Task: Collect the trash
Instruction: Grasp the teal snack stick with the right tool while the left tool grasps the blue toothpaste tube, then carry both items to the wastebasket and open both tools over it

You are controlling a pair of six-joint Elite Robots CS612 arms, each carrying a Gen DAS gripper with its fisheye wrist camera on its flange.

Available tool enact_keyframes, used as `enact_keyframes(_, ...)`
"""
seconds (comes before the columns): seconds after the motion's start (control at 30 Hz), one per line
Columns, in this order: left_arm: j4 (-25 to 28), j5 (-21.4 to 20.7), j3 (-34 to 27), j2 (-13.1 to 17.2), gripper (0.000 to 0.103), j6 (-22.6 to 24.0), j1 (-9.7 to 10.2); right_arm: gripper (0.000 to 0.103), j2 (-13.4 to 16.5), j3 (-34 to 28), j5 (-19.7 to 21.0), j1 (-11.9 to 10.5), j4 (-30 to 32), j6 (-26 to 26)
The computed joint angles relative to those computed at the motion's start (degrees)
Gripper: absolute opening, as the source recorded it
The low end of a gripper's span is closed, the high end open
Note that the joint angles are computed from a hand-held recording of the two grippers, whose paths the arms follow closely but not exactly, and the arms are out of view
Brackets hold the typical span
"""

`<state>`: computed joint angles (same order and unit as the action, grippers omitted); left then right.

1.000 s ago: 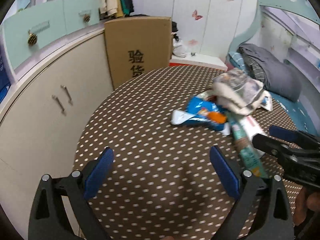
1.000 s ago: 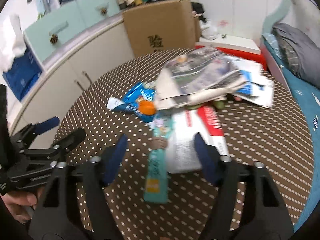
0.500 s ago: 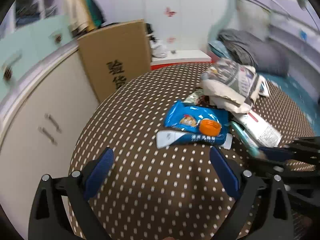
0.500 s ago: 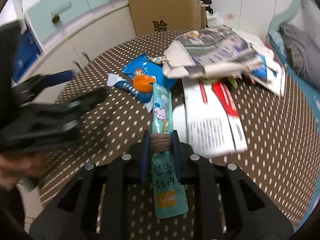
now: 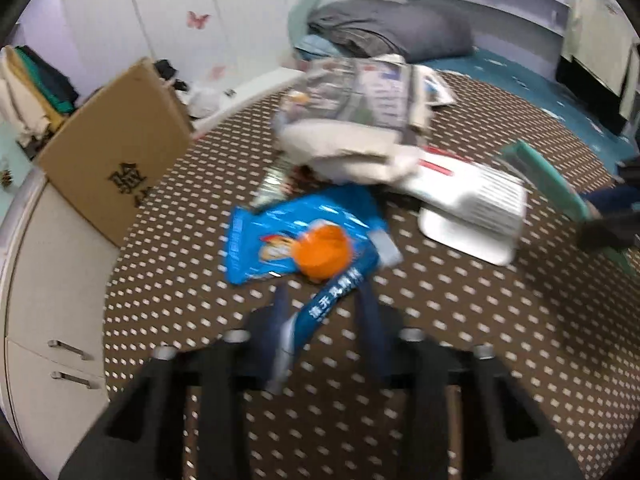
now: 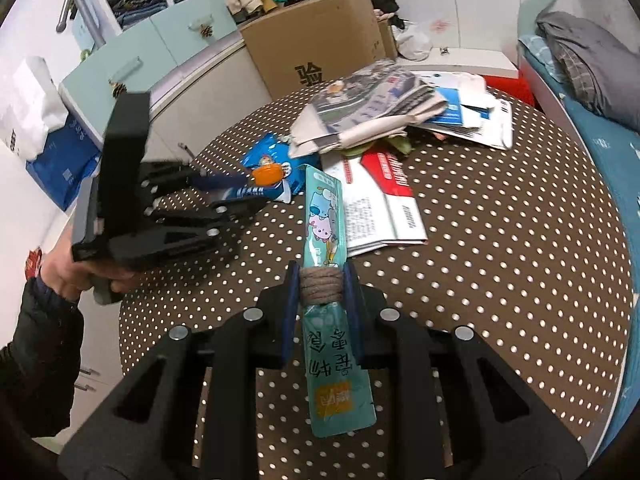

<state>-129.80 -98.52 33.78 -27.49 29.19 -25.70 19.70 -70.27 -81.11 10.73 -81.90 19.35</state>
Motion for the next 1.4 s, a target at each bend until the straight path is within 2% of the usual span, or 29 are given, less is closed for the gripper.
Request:
enact_keyframes(0.03,0.9,-0.6,0.5,-0.4,0.014,-0.1,-0.06,0.022,0.3,-0.6,-0.2,-0.1,0.2,0.4)
enact_keyframes(0.2,2.1,-3.6,4.2,-2.6,0.009,-2.8,0.02,0.022,1.5,-3.4,-0.3,-0.8,0.9,2.0)
enact_keyframes(0.33,-1.1,-6.9,9.6,-5.2,0.008,-7.8,0.20,0.022,2.2,-5.8,-1.3,-1.3,0.6,3.2)
enact_keyframes(0.4,-4.5,-7.2,12.4,-6.6,0.008,-10.7,-0.16,0.022,2.5,-7.1,-2.4,-1.7,0.4,3.7)
enact_keyframes(0.57,-10.5,-9.2,15.1,-8.4,0.008,-16.6,-1.14,0.022,2.7,-9.0,-5.0,-3.1,0.1,4.0)
enact_keyframes(0.63,-11.0,-10.3,13.6,-8.0,0.008,-18.9,-1.61,0.022,2.7,-9.8,-6.4,-3.7,0.0,4.1)
enact_keyframes(0.87,-12.2,-8.4,7.9,-5.7,0.008,-24.3,-4.41,0.022,3.7,-13.9,-11.5,-6.7,0.2,6.9)
enact_keyframes(1.0,-10.6,-9.3,3.3,-3.7,0.008,-24.8,-5.84,0.022,4.9,-17.2,-14.3,-9.0,2.3,9.1)
enact_keyframes(1.1,-8.9,-10.3,0.5,-2.5,0.008,-24.5,-6.98,0.022,6.6,-19.8,-16.2,-11.4,6.4,12.1)
enact_keyframes(1.23,-6.4,-11.1,-2.2,-1.2,0.008,-23.7,-8.32,0.022,9.2,-21.6,-14.5,-14.2,10.7,16.3)
enact_keyframes(1.4,-1.0,-10.5,-8.8,2.5,0.008,-21.7,-9.81,0.022,12.6,-22.0,-10.9,-16.6,13.5,19.8)
